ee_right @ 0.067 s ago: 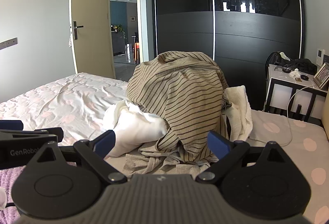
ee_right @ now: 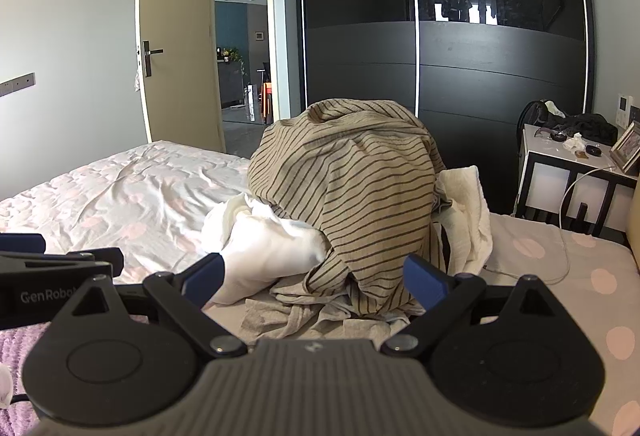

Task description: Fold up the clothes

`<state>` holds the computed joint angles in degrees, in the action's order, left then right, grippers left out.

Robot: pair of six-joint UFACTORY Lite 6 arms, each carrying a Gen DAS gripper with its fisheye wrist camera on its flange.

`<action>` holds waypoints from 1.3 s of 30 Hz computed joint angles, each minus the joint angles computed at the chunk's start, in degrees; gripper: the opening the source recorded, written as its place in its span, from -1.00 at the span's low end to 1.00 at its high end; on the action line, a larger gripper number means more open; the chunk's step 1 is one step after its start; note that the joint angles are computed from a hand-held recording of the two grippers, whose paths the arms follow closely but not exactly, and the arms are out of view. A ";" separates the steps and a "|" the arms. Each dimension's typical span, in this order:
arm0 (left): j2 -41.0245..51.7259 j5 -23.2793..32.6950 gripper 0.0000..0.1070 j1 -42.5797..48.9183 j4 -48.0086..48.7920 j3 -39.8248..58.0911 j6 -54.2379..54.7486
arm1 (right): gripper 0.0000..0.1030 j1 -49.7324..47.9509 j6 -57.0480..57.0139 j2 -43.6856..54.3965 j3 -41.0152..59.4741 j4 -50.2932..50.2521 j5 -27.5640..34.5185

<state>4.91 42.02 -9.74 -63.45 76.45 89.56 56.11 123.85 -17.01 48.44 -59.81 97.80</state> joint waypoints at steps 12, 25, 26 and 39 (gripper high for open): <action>0.43 -0.08 0.42 0.03 0.72 0.38 -1.32 | 0.88 1.08 1.06 2.28 1.34 -0.38 0.90; 0.14 -0.41 0.42 0.04 1.71 -0.10 -2.18 | 0.88 0.96 0.65 0.29 0.33 -0.48 0.27; 0.17 -0.47 0.42 -0.07 1.90 0.01 -2.43 | 0.88 1.04 0.65 0.33 0.38 -0.51 0.39; -0.07 -0.69 0.42 0.36 1.85 -0.65 -2.27 | 0.88 0.59 0.06 0.27 0.36 -1.01 -0.11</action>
